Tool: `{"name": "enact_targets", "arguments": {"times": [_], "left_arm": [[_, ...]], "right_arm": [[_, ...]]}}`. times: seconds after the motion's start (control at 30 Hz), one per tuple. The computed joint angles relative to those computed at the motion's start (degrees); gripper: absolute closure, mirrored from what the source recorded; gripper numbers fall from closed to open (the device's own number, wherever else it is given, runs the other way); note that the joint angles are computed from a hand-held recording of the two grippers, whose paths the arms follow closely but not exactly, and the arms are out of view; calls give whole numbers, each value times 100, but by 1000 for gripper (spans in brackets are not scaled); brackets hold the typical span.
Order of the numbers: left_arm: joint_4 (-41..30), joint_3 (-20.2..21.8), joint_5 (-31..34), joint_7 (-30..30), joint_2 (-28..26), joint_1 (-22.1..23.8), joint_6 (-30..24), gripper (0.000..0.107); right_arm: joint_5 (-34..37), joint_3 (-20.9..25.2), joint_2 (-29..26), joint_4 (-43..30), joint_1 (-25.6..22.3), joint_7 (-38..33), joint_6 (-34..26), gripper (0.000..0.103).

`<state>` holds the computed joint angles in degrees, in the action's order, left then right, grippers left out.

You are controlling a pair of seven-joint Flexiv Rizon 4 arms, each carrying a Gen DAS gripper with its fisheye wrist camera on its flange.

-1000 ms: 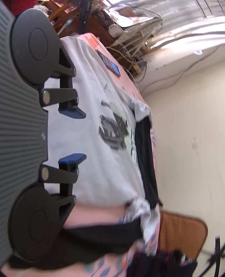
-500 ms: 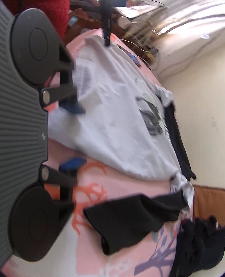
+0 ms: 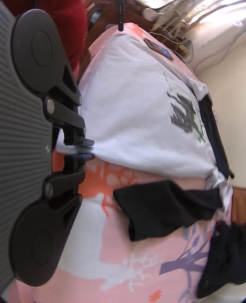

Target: Fold small clothes

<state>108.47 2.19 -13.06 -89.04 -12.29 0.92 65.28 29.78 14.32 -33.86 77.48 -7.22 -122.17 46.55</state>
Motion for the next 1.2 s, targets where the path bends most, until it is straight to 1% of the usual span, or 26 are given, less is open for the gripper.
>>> {"name": "enact_targets", "arguments": {"times": [0.03,0.07,0.1,0.13,0.17,0.2,0.27,0.33,0.37,0.4,0.43,0.53,0.57,0.6,0.67,0.73,0.8,0.87,0.93,0.97,1.0,1.03,1.07,1.1,1.13,1.2], "left_arm": [[33,-63,-217,53,-23,53,233,98],[14,-111,-340,115,-64,81,392,89],[-63,-111,-324,132,-125,74,466,83],[-208,-51,-151,41,-209,14,443,70],[-346,-5,15,-16,-295,-37,399,67],[-466,-13,91,16,-381,-50,347,67],[-636,-137,23,198,-553,-21,354,67],[-783,-334,-201,456,-733,31,479,67],[-854,-439,-328,596,-824,55,561,67],[-946,-525,-429,722,-913,63,619,67],[-1031,-586,-492,826,-992,46,675,66],[-1297,-764,-677,1138,-1229,20,801,60],[-1373,-834,-763,1235,-1301,29,842,60],[-1432,-906,-864,1313,-1364,41,889,60],[-1630,-1033,-1072,1404,-1533,59,936,60],[-1834,-1189,-1291,1502,-1706,101,974,60],[-2028,-1366,-1471,1666,-1888,138,1002,60],[-2242,-1411,-1528,1744,-2066,91,934,60],[-2416,-1469,-1572,1854,-2219,72,831,60],[-2478,-1504,-1603,1916,-2281,75,774,60],[-2553,-1514,-1624,1958,-2342,71,686,60],[-2626,-1511,-1641,1986,-2400,63,604,60],[-2686,-1512,-1660,2023,-2453,62,543,60],[-2750,-1503,-1671,2049,-2507,56,492,60],[-2808,-1488,-1683,2061,-2558,50,454,60],[-2913,-1479,-1730,2061,-2658,59,399,60]], "right_arm": [[253,72,-45,-105,-118,9,104,86],[519,147,-83,-205,-231,4,251,76],[742,198,-113,-287,-311,-9,456,70],[886,200,-119,-304,-324,-22,790,61],[918,158,-116,-258,-258,1,1184,57],[842,66,-139,-230,-153,98,1558,56],[573,-94,-264,-245,31,421,2092,51],[303,-150,-468,-390,124,694,2278,50],[191,-114,-604,-526,103,740,2257,48],[43,-107,-717,-606,135,799,2258,46],[-149,-155,-820,-659,210,895,2269,40],[-707,-280,-1013,-679,381,1120,2212,37],[-803,-205,-1037,-629,345,1009,2328,37],[-972,-240,-1036,-508,438,953,2595,37],[-1344,-419,-1108,-513,614,1115,2746,38],[-1431,-255,-1180,-648,539,1197,2845,38],[-1495,7,-1299,-890,416,1267,2756,38],[-1633,157,-1380,-1035,361,1293,2712,38],[-1753,285,-1476,-1215,329,1305,2436,38],[-1798,327,-1540,-1334,322,1310,2210,44],[-1862,329,-1614,-1481,330,1318,1886,59],[-1924,225,-1670,-1572,390,1361,1765,90],[-1951,121,-1720,-1718,445,1427,1675,98],[-1873,204,-1809,-2051,365,1613,1293,98],[-1677,286,-1889,-2384,279,1779,1112,98],[-1435,257,-1951,-2867,272,1990,1252,98]]}}
